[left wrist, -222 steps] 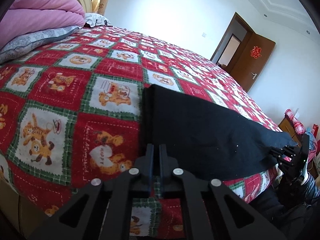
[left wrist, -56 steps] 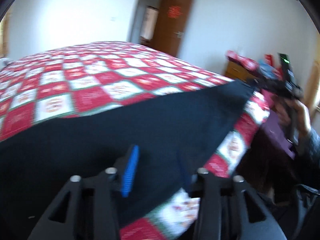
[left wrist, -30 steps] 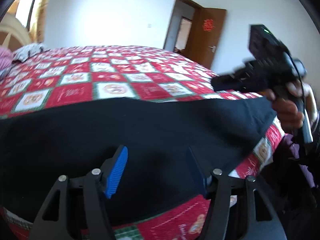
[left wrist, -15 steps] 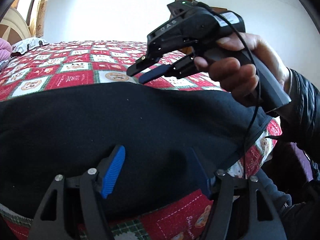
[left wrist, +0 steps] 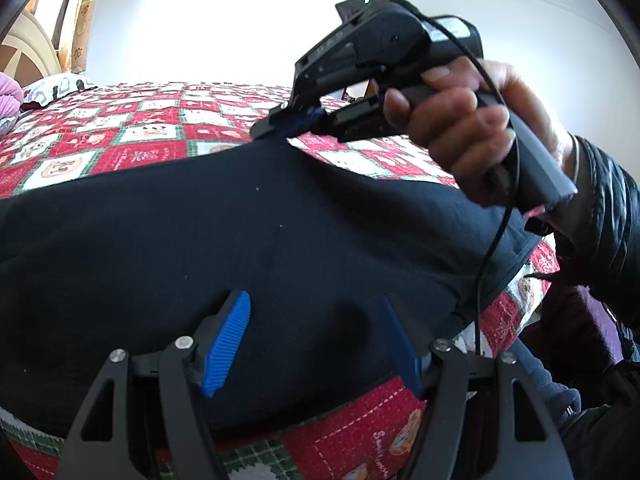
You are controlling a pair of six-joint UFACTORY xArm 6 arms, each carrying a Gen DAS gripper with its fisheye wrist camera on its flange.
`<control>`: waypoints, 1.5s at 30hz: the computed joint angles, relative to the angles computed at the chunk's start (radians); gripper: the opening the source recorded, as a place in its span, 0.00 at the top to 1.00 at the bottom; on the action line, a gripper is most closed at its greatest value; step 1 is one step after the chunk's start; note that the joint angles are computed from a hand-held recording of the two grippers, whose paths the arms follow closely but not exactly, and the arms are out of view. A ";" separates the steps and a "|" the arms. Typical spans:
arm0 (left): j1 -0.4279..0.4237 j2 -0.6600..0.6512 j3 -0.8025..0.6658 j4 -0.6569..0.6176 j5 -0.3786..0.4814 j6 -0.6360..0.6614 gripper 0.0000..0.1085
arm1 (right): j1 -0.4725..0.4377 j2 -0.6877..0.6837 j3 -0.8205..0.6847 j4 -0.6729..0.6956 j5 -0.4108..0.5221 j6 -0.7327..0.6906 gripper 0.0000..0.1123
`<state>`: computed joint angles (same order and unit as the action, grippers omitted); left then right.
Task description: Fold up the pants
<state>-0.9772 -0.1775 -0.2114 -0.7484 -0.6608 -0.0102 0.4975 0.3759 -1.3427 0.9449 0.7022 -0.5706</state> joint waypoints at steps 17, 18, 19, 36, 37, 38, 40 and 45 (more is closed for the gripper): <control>0.003 -0.027 0.022 0.014 -0.030 -0.055 0.36 | -0.022 -0.210 0.253 -0.040 -0.210 -0.139 0.66; 0.004 -0.029 0.026 0.014 -0.036 -0.065 0.36 | -0.029 -0.249 0.293 -0.040 -0.215 -0.150 0.66; 0.005 -0.029 0.026 0.011 -0.036 -0.068 0.36 | -0.034 -0.302 0.350 -0.055 -0.232 -0.160 0.66; -0.161 -0.022 -0.085 -0.411 0.036 0.323 0.28 | -0.003 -0.651 0.923 -0.188 -0.456 -0.184 0.66; -0.171 -0.021 -0.094 -0.432 0.033 0.349 0.28 | 0.002 -0.666 0.931 -0.177 -0.470 -0.197 0.66; -0.176 -0.018 -0.097 -0.437 0.032 0.356 0.28 | 0.009 -0.676 0.940 -0.169 -0.486 -0.208 0.66; -0.183 -0.004 -0.112 -0.462 0.033 0.383 0.28 | 0.036 -0.692 0.960 -0.165 -0.532 -0.237 0.66; -0.185 -0.002 -0.107 -0.456 0.028 0.368 0.28 | 0.136 -0.638 0.984 -0.304 -0.706 -0.179 0.66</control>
<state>-1.1620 -0.1800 -0.3185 -1.2046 -0.6327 0.3576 0.6333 -0.2623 -0.3585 0.6411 -0.0034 -0.7498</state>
